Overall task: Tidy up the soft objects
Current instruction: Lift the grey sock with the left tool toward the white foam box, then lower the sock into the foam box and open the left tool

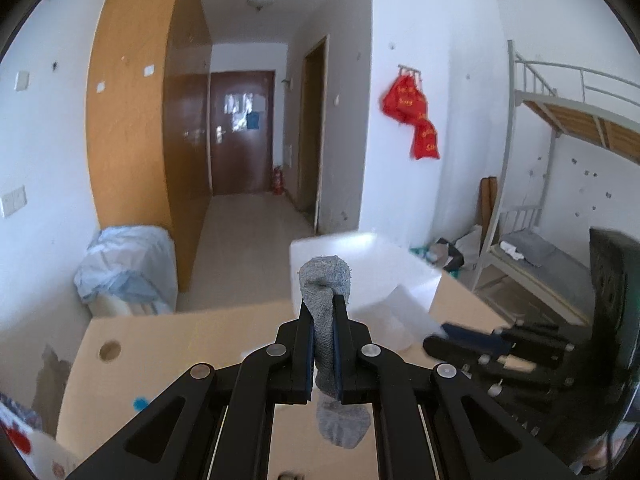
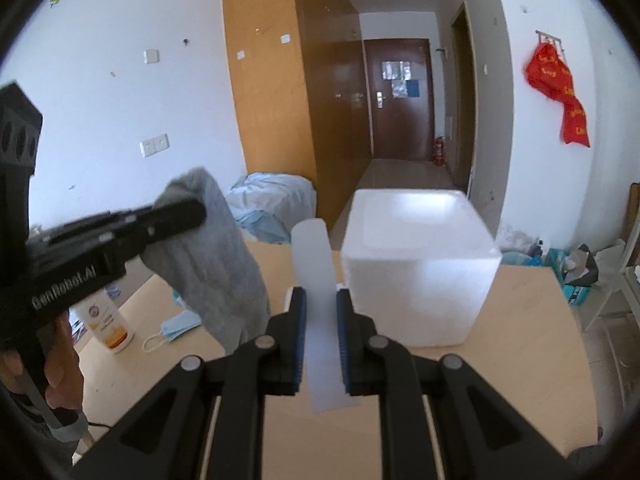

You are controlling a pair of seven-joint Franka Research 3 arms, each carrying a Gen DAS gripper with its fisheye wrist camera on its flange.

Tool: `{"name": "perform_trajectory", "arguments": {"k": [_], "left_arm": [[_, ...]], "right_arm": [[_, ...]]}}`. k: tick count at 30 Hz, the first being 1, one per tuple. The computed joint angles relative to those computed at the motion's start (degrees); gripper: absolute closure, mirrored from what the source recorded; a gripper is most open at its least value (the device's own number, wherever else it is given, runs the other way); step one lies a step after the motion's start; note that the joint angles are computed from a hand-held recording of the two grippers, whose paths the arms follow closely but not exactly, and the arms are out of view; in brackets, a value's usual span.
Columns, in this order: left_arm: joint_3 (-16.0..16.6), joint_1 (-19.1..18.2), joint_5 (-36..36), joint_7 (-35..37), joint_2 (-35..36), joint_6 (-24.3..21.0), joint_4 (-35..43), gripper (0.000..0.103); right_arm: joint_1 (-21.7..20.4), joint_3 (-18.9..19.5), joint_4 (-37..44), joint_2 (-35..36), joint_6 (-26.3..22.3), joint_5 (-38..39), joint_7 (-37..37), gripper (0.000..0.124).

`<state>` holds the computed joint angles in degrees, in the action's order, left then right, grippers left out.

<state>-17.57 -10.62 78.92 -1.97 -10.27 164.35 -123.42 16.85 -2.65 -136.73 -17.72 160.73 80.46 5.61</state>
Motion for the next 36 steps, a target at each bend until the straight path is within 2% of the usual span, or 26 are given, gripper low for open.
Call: {"name": "perform_trajectory", "arguments": {"k": [7,16,21,29,33,36], "left_arm": [[0.42,-1.27,1.87,1.85,6.26,-0.69,8.81,0.095],[4.7,-4.29,-1.93,7.06,15.76,0.76,19.8,0.095],[7.38,-6.37,0.63,5.49,20.58,1.04,26.62,0.095],[10.85,-8.88,-10.02,14.38,30.89,1.45,35.34,0.095],[10.96,-8.91,-17.96,21.37,34.23,1.19,37.38,0.095],[11.98,-10.14,-20.93,25.18,36.35,0.13,39.26,0.095]], "right_arm": [[-0.66,0.13,3.85,2.86,2.59,0.79,0.5,0.106],[-2.35,0.56,8.56,7.63,5.01,-1.07,3.18,0.106],[-3.18,0.77,10.64,9.45,5.16,-1.59,4.65,0.106],[-4.62,1.6,14.46,13.37,5.6,-2.52,6.42,0.106],[-5.23,2.06,14.95,14.33,5.53,-4.1,7.88,0.106],[-5.62,2.27,15.59,15.04,5.72,-5.07,9.05,0.106]]}}
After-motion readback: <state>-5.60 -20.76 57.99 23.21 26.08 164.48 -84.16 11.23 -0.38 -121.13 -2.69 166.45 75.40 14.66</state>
